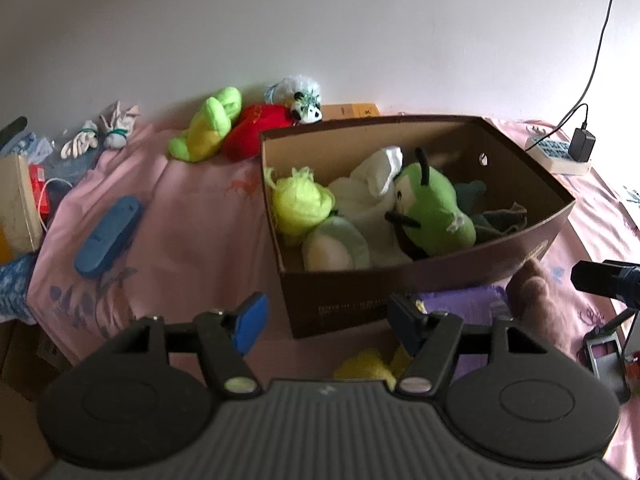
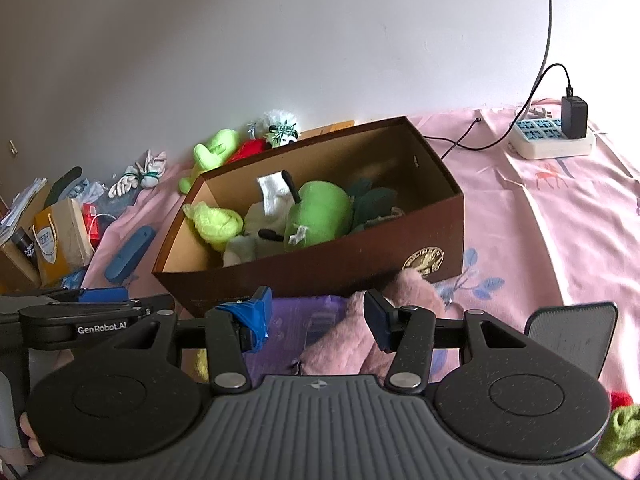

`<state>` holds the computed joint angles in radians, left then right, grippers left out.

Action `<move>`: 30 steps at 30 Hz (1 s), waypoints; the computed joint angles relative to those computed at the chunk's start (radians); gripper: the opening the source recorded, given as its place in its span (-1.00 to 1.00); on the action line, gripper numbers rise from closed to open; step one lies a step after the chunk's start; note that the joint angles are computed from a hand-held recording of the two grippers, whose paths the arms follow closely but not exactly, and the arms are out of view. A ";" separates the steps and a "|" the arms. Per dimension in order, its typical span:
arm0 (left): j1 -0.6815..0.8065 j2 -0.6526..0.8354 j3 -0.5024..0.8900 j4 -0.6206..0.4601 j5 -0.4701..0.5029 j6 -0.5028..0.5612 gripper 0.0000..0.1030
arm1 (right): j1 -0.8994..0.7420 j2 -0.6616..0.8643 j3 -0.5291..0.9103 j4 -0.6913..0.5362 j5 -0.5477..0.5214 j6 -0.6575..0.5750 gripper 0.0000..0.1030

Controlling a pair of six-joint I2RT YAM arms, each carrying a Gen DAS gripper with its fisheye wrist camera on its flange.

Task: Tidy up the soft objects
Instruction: 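Move the left gripper to the yellow cloth while the right moves to the pink teddy bear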

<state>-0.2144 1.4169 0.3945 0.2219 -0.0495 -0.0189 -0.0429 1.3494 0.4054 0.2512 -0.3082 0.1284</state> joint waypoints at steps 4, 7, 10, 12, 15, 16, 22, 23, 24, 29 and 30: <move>-0.008 -0.025 -0.022 -0.012 -0.013 -0.002 0.36 | 0.010 -0.021 -0.015 -0.015 0.005 0.001 -0.30; -0.012 -0.036 -0.031 -0.025 -0.015 -0.010 0.37 | 0.013 -0.034 -0.024 -0.025 0.006 0.000 -0.30; -0.016 -0.037 -0.038 -0.030 -0.017 -0.014 0.37 | 0.014 -0.042 -0.033 -0.034 0.007 -0.002 -0.30; -0.022 -0.039 -0.045 -0.030 -0.019 -0.017 0.37 | 0.011 -0.044 -0.039 -0.039 0.006 -0.005 -0.30; -0.028 -0.036 -0.051 -0.034 -0.020 -0.020 0.37 | 0.001 -0.049 -0.049 -0.044 -0.002 -0.011 -0.30; -0.030 -0.035 -0.052 -0.036 -0.020 -0.022 0.37 | -0.003 -0.050 -0.052 -0.045 -0.004 -0.012 -0.30; -0.053 -0.020 -0.057 -0.043 -0.025 -0.035 0.37 | -0.028 -0.054 -0.068 -0.051 -0.013 -0.016 -0.30; -0.059 -0.019 -0.059 -0.042 -0.028 -0.037 0.37 | -0.033 -0.055 -0.071 -0.052 -0.014 -0.016 -0.30; -0.062 -0.018 -0.061 -0.042 -0.029 -0.038 0.38 | -0.041 -0.054 -0.073 -0.054 -0.017 -0.020 -0.30; -0.077 -0.007 -0.065 -0.044 -0.035 -0.046 0.38 | -0.067 -0.053 -0.086 -0.060 -0.017 -0.029 -0.30; -0.078 -0.004 -0.066 -0.043 -0.035 -0.047 0.38 | -0.072 -0.052 -0.088 -0.060 -0.017 -0.031 -0.30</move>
<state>-0.2927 1.4133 0.3283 0.1790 -0.0843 -0.0661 -0.1151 1.2971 0.3177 0.1916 -0.3250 0.0976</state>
